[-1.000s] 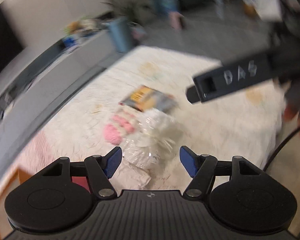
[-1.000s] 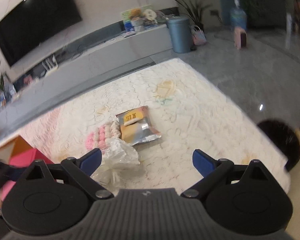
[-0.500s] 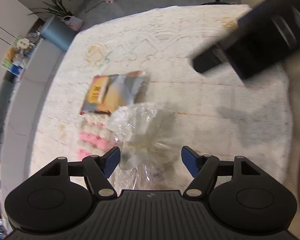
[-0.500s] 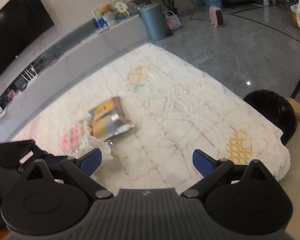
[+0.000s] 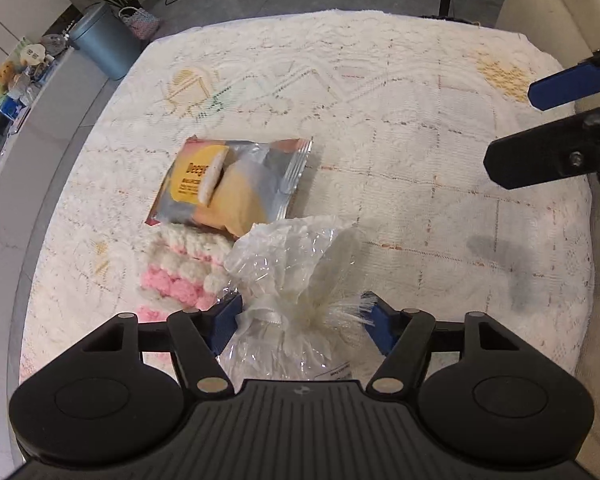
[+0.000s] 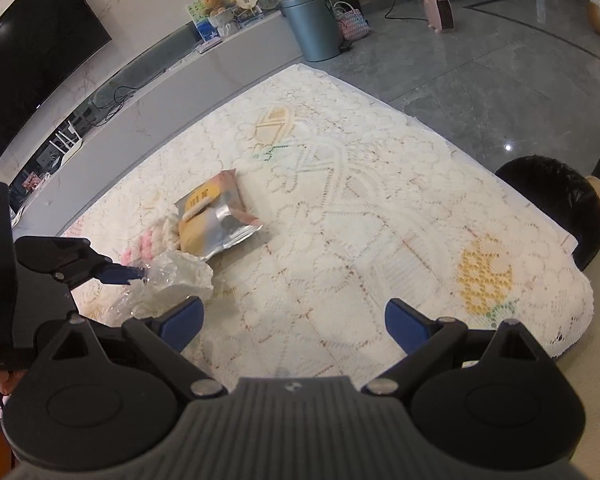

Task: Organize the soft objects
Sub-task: 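Close the left tool on the clear plastic bag and lift it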

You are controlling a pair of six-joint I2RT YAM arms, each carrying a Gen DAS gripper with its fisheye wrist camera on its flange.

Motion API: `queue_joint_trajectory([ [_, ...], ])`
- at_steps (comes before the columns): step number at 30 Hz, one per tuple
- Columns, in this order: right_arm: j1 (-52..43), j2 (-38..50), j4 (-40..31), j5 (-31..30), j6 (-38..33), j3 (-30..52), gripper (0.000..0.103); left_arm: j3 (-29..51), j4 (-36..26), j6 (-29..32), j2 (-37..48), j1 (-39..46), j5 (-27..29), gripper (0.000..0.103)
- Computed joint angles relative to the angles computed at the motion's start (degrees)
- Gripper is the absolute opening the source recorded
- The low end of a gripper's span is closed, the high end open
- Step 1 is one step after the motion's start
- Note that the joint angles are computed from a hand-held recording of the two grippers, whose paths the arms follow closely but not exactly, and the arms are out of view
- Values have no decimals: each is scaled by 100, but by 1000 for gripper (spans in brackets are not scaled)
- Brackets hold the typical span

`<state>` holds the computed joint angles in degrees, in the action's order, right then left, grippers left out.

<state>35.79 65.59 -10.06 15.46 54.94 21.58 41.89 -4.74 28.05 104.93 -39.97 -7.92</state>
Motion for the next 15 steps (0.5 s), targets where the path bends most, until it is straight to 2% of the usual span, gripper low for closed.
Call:
queue_joint_trajectory([
  [2, -67, -27, 51, -49, -24, -85, 96, -38, 152, -9, 108, -119, -189, 59],
  [4, -179, -44, 99, -100, -3, -166, 96, -97, 341, -121, 150, -220, -430, 48],
  [11, -338, -271, 189, -215, -1, -338, 96, -181, 343, -594, 12, -234, -492, 45],
  [15, -256, -323, 138, -115, -33, -290, 96, -469, 584, -687, -285, -319, -618, 44],
])
